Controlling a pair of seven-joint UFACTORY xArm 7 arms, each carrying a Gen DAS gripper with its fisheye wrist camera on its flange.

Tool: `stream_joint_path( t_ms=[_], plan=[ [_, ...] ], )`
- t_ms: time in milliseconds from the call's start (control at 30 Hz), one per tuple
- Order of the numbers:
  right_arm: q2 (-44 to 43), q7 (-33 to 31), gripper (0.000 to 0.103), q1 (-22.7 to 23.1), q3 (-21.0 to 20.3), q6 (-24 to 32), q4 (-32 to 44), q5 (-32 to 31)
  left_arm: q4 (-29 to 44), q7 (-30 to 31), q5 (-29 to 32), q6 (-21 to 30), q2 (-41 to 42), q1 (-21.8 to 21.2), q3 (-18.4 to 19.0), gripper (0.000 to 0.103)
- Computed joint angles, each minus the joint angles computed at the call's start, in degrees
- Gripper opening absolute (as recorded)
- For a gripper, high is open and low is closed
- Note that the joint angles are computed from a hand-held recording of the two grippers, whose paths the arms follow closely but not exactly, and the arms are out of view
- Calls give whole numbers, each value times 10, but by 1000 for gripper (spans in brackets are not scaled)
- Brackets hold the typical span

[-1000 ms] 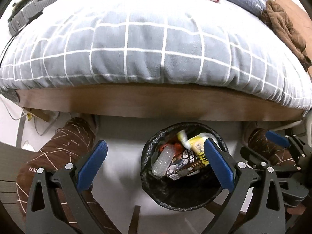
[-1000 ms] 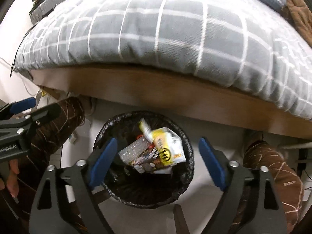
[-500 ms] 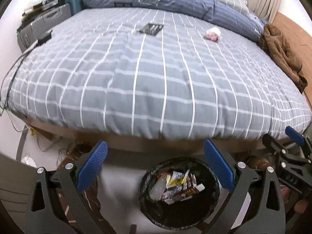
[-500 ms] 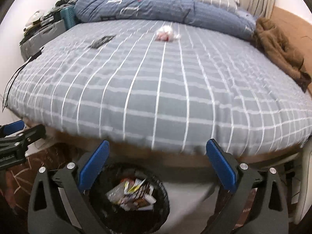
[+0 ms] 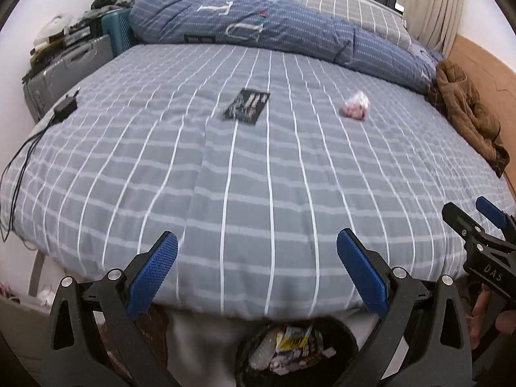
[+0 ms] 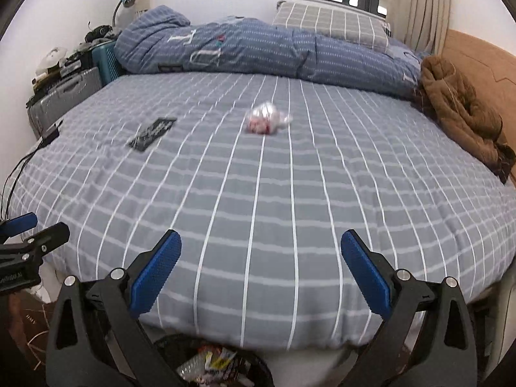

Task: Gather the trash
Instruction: 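Raise both open tools back toward the black card and plastic bag, then grasp the black card with the left tool while the right tool grasps the plastic bag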

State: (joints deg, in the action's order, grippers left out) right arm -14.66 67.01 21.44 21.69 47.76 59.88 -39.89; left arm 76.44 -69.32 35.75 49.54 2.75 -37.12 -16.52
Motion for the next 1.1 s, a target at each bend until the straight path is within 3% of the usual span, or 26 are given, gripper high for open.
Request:
stream_joint_path(
  t_ms=[233,500,700,1100],
  plan=[
    [57,-23,95,-19,-32,-36,46,-38,83,46,7,-4,73,4,31,97],
    [158,-45,95,-21,-93,-90,123,-78,226,131,-33,-8,201,1,87,97],
    [263,-90,95,2,-146,-104,225,-69,371,204,-99,9,318,2,121,97],
    [391,-168,95,31,-216,-136,362,31,692,315,-184,126,527,-4,179,97]
  ],
)
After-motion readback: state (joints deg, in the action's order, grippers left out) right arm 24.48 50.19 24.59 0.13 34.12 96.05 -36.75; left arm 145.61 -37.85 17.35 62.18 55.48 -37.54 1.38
